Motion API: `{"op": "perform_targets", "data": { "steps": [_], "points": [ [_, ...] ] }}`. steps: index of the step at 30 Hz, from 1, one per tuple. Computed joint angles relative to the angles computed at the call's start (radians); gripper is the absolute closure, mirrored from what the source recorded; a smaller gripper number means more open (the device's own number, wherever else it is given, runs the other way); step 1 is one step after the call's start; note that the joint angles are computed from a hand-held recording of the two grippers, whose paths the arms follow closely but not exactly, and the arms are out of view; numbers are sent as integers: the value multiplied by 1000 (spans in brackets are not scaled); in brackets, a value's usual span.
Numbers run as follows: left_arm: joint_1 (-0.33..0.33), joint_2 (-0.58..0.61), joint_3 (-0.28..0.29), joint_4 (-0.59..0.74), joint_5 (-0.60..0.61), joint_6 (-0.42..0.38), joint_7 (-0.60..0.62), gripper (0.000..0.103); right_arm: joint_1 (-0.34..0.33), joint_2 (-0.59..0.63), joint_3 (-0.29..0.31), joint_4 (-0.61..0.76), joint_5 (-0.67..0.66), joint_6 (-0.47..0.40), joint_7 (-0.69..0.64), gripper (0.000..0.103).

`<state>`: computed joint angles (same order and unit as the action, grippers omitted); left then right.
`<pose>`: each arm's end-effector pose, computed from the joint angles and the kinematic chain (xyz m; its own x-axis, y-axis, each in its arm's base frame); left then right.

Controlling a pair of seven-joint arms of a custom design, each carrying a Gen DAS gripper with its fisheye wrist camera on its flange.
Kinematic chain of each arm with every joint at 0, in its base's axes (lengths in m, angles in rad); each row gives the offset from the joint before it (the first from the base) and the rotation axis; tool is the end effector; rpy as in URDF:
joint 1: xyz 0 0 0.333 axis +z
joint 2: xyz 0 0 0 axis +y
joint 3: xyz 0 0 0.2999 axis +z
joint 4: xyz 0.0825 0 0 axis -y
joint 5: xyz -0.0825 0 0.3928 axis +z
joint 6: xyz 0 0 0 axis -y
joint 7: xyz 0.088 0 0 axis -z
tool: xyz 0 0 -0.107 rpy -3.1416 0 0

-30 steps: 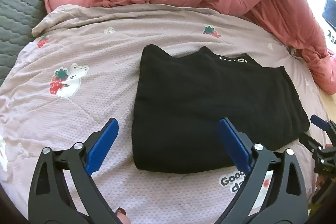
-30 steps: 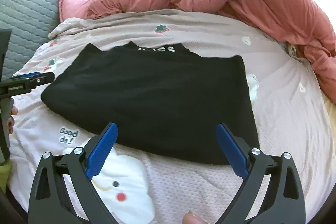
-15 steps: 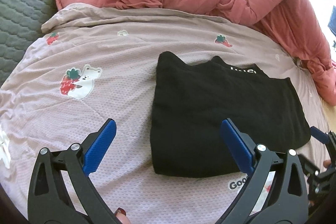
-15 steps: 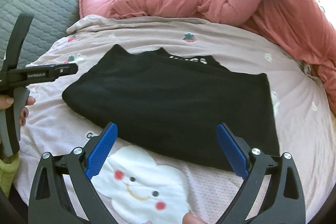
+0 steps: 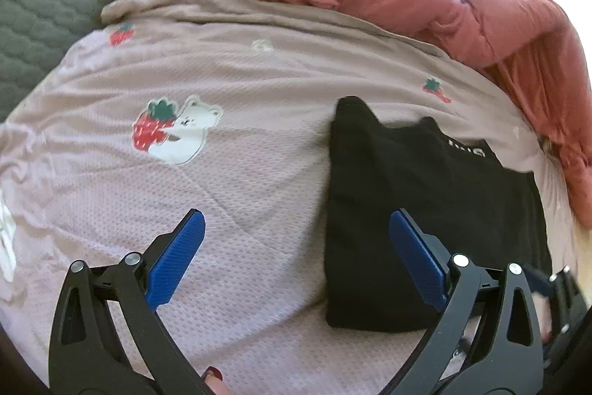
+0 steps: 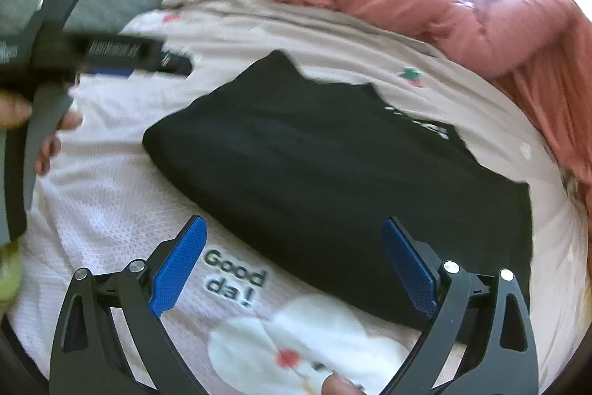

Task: Fold small clothes
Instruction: 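Move the right tool to the shirt's side edge and close on it, then lift the shirt side with the right tool and fold it over the body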

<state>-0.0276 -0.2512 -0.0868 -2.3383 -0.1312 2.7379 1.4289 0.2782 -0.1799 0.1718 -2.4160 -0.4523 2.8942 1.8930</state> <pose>0.5194 -0.0565 0.4893 0.0670 -0.9820 0.1763 -0.7978 -0.1589 -0.5816 0.4556 0.2504 0.4276 0.4472 -0.8747 0.1868 -0.6449 -0.4600 -0.6104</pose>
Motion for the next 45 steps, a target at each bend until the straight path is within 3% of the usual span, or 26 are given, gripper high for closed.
{"op": "perform_targets", "data": {
  "steps": [5,9,15,19,22,23,25,28,31,37,39,40,41,45],
  "points": [
    [-6,43,28,38,-83,-22,25,10,-8,93,45,90,-244,-63,121,8],
    [-2,75,31,68,-133,-29,48,10,33,167,24,165,-451,-127,246,8],
    [0,122,34,108,-237,-38,103,10,102,245,-48,248,-685,-131,417,10],
    [-3,150,41,135,-372,-67,175,10,125,261,-76,268,-754,-100,477,36],
    [1,166,43,165,-499,-132,248,10,124,237,-91,246,-827,-45,547,58],
    [2,167,40,170,-530,-140,269,10,119,228,-93,238,-843,-32,568,69],
    [1,171,38,183,-624,-171,326,10,104,211,-93,222,-803,-16,553,78],
    [3,185,27,199,-702,-211,366,10,72,179,-100,184,-715,70,531,81],
    [5,210,14,222,-752,-241,395,10,42,155,-96,161,-740,127,563,82],
    [24,265,-11,273,-914,-317,416,11,-11,123,-86,106,-629,228,493,82],
    [20,266,-24,281,-913,-310,404,28,-25,110,-79,87,-577,248,457,82],
    [13,261,-33,283,-891,-300,392,49,-37,104,-70,80,-573,256,459,82],
    [6,257,-39,288,-862,-293,375,62,-50,96,-60,72,-571,265,464,82],
    [-29,234,-61,293,-734,-246,315,77,-118,51,-27,34,-575,311,519,83]
  ]
}}
